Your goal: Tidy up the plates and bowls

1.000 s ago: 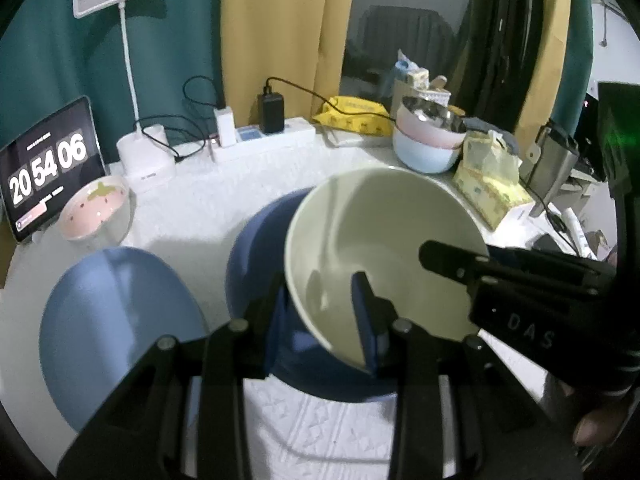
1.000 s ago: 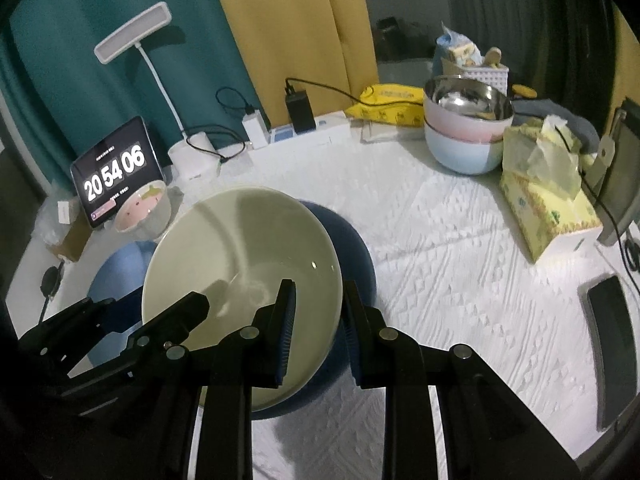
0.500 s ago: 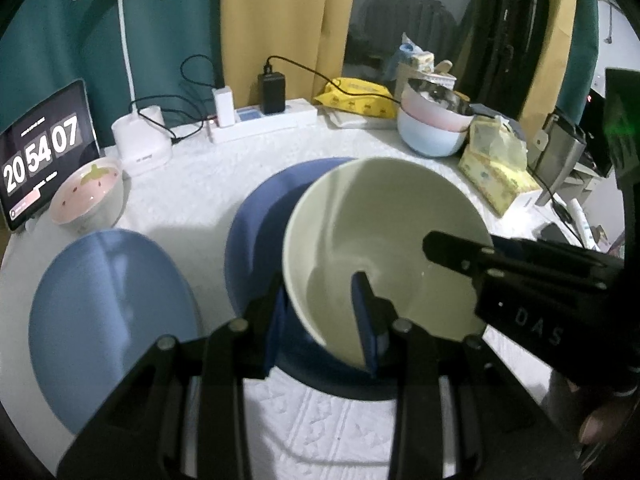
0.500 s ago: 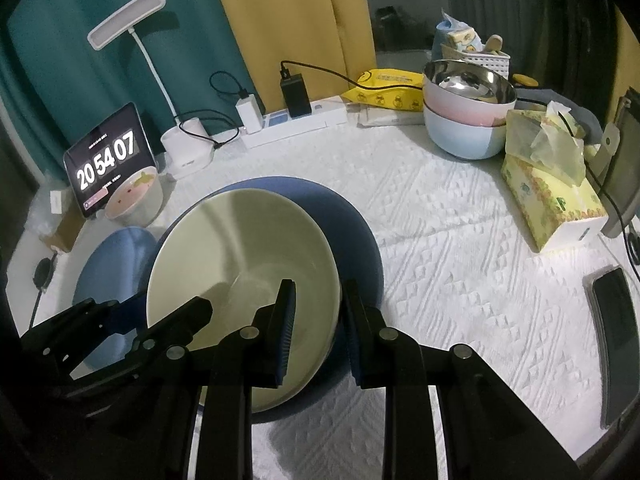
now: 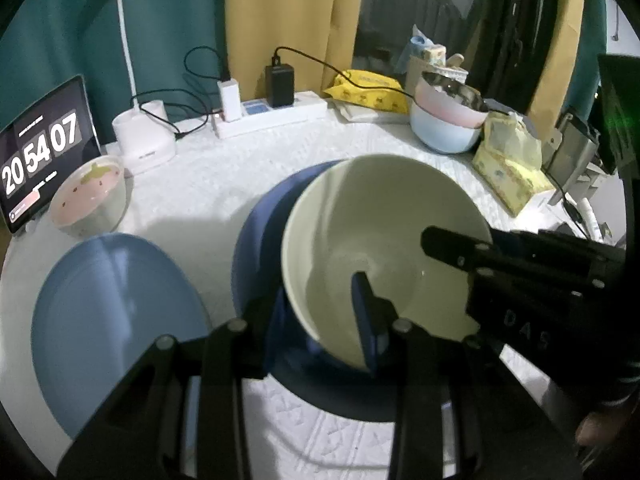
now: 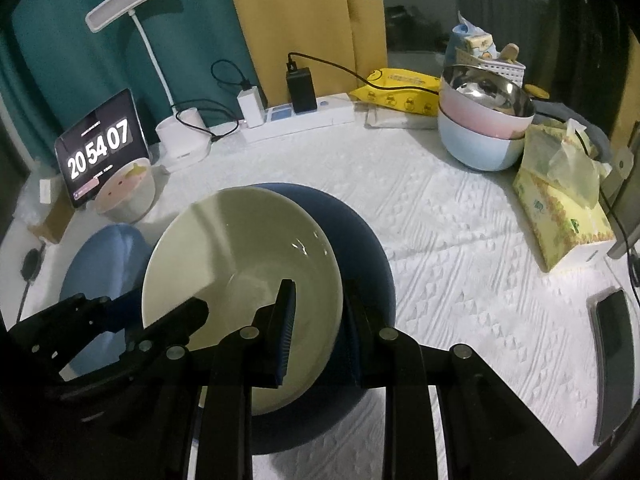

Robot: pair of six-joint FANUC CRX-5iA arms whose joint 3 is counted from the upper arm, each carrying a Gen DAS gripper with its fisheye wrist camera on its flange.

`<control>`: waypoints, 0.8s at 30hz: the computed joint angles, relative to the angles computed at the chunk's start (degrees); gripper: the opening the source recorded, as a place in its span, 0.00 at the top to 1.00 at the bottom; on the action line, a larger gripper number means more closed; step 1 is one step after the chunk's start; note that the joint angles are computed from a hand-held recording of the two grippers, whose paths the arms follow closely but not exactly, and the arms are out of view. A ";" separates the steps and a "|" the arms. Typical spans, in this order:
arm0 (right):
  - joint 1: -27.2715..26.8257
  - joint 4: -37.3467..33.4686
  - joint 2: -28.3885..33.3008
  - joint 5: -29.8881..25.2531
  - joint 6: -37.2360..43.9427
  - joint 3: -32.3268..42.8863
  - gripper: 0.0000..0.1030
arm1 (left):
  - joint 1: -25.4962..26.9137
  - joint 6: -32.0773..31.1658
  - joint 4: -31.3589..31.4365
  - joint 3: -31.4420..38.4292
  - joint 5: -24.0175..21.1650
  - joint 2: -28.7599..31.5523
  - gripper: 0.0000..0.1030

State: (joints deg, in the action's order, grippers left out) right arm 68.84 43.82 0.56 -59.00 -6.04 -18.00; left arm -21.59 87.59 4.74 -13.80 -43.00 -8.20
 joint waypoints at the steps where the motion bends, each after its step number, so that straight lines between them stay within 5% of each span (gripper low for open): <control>1: -0.10 -0.19 0.17 -0.18 0.35 0.25 0.76 | 0.03 0.04 -0.18 0.08 0.05 0.04 0.67; 24: -1.40 -0.79 1.67 0.23 3.77 2.10 0.63 | 0.47 -1.08 0.24 0.03 0.35 -0.24 0.65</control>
State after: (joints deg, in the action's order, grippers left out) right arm 67.44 43.03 2.23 -58.78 -2.27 -15.90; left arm -21.12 86.52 4.97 -13.76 -42.65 -8.44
